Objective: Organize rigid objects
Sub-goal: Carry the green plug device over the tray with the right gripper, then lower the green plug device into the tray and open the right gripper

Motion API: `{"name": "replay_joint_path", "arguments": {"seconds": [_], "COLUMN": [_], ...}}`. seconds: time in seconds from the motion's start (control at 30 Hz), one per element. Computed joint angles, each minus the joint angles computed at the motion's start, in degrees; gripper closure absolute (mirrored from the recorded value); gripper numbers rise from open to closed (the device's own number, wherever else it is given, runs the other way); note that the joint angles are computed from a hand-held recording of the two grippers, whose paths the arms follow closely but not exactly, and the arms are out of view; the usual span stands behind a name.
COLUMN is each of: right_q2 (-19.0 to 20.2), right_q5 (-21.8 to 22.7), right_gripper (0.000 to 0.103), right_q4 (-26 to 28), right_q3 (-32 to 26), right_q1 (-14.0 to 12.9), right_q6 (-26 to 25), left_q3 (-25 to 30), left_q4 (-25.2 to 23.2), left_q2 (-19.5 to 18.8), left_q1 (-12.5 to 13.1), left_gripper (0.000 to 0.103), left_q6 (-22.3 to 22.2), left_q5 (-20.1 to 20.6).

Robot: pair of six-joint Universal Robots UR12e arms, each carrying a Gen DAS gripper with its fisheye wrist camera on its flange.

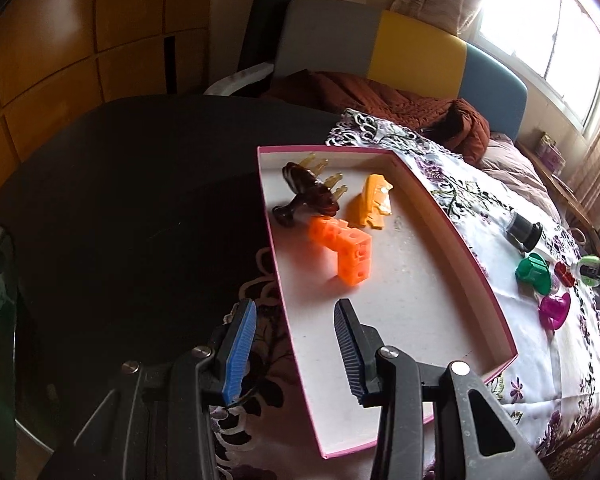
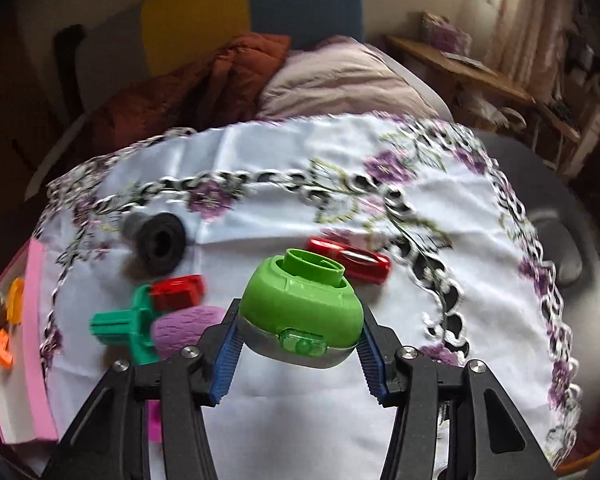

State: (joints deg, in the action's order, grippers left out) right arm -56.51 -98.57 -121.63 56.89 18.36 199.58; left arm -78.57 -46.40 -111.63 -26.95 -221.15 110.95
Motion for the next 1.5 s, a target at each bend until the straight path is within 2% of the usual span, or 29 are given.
{"name": "replay_joint_path", "arguments": {"seconds": [0.1, 0.23, 0.43, 0.57, 0.73, 0.83, 0.97, 1.0, 1.03, 1.1, 1.27, 1.33, 1.5], "right_q2": [1.0, 3.2, 9.4, 13.5, 19.0, 23.5, 30.2, 30.7, 30.8, 28.4, 25.7, 24.7, 22.3], "right_q5": [2.0, 7.1, 15.4, 17.9, 19.6, 19.7, 16.6, 16.3, 16.6, 16.7, 17.5, 18.4, 19.5], "right_gripper": [0.05, 0.05, 0.05, 0.05, 0.05, 0.05, 0.05, 0.049, 0.049, 0.049, 0.048, 0.041, 0.035], "right_q4": [-1.6, -1.8, 2.3, 6.1, 11.5, 15.6, 23.0, 23.8, 24.2, 21.2, 18.5, 17.5, 14.2], "right_q3": [-2.5, -7.0, -17.2, -23.5, -31.9, -39.3, -51.5, -52.3, -52.4, -47.2, -41.8, -40.0, -35.5], "right_q1": [1.5, 4.1, 8.5, 10.7, 12.5, 13.2, 14.1, 14.1, 14.1, 14.0, 13.6, 13.4, 13.2], "right_q6": [-2.9, -8.1, -15.5, -18.5, -20.2, -21.1, -22.5, -22.4, -22.1, -21.6, -21.1, -20.6, -20.1], "left_q3": [-0.2, -0.3, -0.7, -1.2, -1.6, -2.0, -2.2, -2.3, -2.3, -2.2, -2.1, -2.0, -1.8], "left_q4": [0.3, 1.1, 1.2, 1.4, 1.7, 1.7, 1.7, 1.8, 1.9, 2.0, 1.8, 1.7, 1.4], "left_q2": [0.1, 0.2, 0.4, 0.7, 0.9, 1.0, 1.1, 1.1, 1.1, 1.0, 0.9, 0.9, 0.9], "left_q1": [0.0, -0.1, 0.1, 0.3, 0.7, 0.8, 1.0, 1.0, 1.1, 1.1, 1.0, 0.9, 0.6], "left_gripper": [0.062, 0.062, 0.062, 0.062, 0.062, 0.062, 0.062, 0.062, 0.062, 0.062, 0.062, 0.062, 0.062], "left_q6": [-0.2, 0.2, -0.4, -0.8, -1.4, -1.8, -2.1, -2.1, -1.9, -1.9, -1.7, -1.6, -1.4], "left_q5": [-0.3, -0.2, -0.8, -1.1, -1.6, -1.9, -2.4, -2.4, -2.5, -2.5, -2.7, -2.5, -1.7]}}
